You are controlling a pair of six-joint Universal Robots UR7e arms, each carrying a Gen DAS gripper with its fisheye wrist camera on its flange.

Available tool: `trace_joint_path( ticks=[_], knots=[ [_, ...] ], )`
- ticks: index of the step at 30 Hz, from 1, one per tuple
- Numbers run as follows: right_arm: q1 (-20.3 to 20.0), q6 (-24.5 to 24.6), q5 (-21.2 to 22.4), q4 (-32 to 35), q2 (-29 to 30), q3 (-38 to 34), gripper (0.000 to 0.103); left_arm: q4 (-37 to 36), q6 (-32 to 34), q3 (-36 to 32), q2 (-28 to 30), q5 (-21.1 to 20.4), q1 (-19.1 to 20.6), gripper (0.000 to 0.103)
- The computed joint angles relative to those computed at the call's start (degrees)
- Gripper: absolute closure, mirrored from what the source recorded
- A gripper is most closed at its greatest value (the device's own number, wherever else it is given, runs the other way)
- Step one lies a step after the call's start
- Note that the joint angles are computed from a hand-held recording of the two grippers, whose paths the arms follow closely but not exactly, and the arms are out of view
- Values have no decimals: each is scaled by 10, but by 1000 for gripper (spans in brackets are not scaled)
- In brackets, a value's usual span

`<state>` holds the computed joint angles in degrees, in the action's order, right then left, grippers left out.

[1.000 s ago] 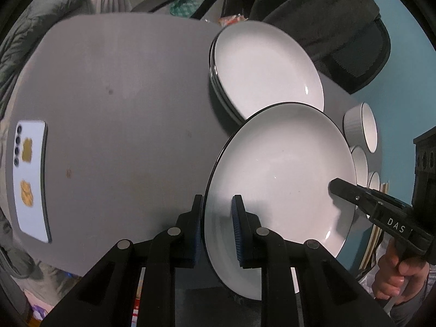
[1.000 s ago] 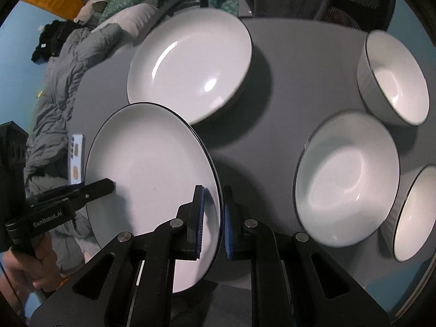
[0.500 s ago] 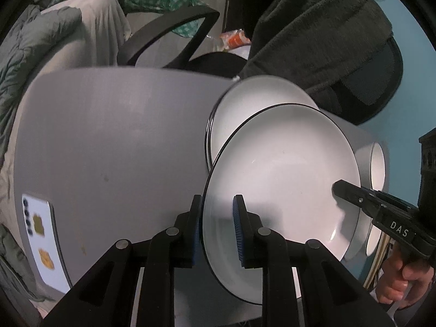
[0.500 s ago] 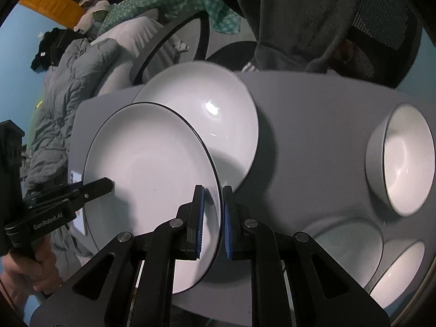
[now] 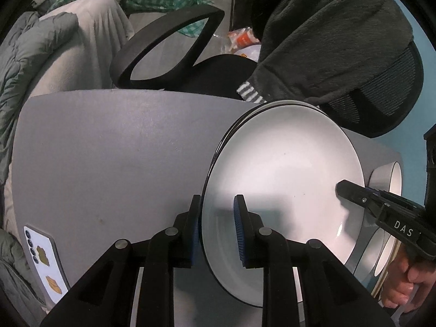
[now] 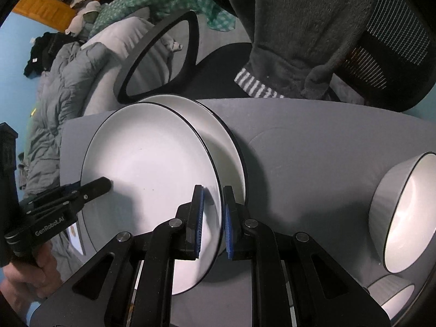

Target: Organize plates and bowls

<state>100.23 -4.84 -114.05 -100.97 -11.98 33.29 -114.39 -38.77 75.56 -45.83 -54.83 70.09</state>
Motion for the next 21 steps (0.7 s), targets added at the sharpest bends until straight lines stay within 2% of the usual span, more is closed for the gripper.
trace_joint_path(
  ticks=[10,21],
  knots=[
    [-4,15,0,28,25,-50,89,22,-1,-25,16,13,-1,80],
    [-5,72,8,132,77,-170,82,51,-6,-38,23,26,-6,79]
  ],
)
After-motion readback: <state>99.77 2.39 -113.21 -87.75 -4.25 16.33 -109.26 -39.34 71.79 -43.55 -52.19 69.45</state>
